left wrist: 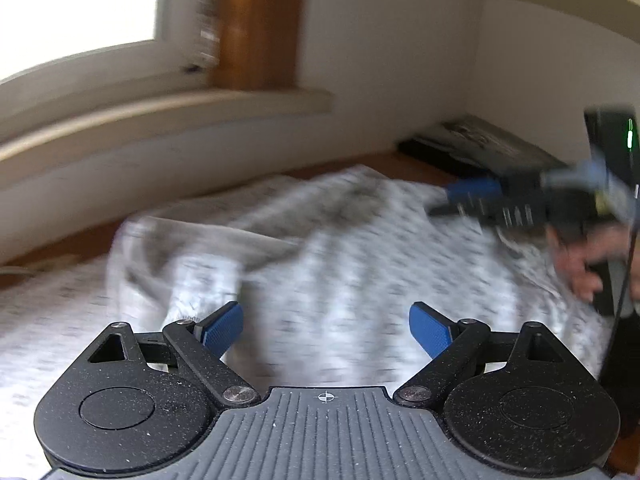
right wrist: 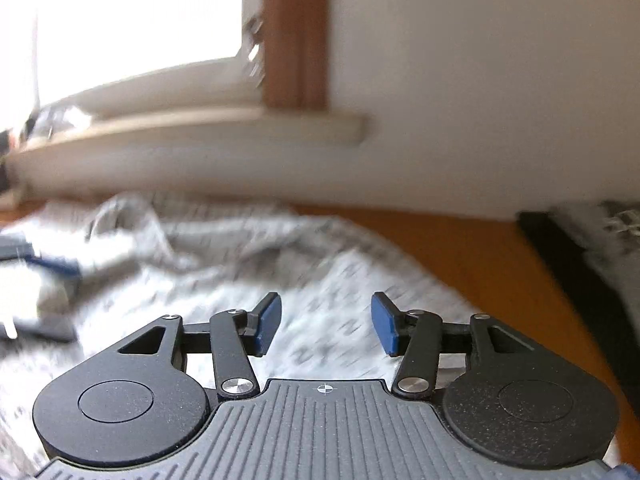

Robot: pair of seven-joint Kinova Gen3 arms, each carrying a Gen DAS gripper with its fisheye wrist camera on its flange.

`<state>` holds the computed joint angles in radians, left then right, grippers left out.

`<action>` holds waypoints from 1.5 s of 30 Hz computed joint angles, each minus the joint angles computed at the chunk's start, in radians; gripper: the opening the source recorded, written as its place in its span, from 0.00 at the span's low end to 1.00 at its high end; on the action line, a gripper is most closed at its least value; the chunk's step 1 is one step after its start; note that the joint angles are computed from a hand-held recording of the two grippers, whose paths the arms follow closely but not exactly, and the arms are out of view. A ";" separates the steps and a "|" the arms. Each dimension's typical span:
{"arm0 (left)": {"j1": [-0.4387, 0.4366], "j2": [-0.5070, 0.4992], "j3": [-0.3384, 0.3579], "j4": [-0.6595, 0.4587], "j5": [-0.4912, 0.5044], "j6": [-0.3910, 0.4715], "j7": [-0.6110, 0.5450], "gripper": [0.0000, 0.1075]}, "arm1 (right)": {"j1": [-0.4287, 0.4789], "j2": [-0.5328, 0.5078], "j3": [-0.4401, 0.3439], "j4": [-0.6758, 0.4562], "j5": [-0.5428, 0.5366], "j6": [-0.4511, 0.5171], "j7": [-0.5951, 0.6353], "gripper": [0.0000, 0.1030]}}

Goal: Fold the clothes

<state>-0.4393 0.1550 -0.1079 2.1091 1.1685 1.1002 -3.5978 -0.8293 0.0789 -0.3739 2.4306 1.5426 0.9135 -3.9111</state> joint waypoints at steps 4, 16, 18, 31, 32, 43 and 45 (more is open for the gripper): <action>-0.105 0.014 -0.062 -0.094 0.005 0.085 0.042 0.85 | 0.021 0.022 0.015 -0.015 -0.002 -0.050 0.034 0.52; -0.438 0.135 -0.139 -0.329 -0.080 0.164 0.141 0.68 | 0.030 0.031 0.018 -0.011 -0.017 -0.066 0.013 0.63; -0.482 0.157 -0.136 -0.328 -0.100 0.159 0.145 0.63 | 0.030 0.033 0.020 -0.013 -0.019 -0.066 0.016 0.64; -0.615 0.161 -0.114 -0.242 -0.107 0.215 -0.100 0.05 | 0.034 0.032 0.024 -0.015 -0.027 -0.074 0.007 0.69; -0.620 0.158 -0.118 -0.235 -0.104 0.220 -0.121 0.04 | 0.036 0.031 0.025 -0.012 -0.023 -0.077 0.005 0.70; -0.652 0.164 -0.146 -0.342 -0.229 0.289 -0.002 0.06 | 0.043 0.029 0.026 -0.009 -0.014 -0.086 -0.002 0.71; -0.654 0.153 -0.140 -0.327 -0.203 0.265 -0.003 0.22 | 0.044 0.031 0.027 -0.010 -0.014 -0.084 0.000 0.71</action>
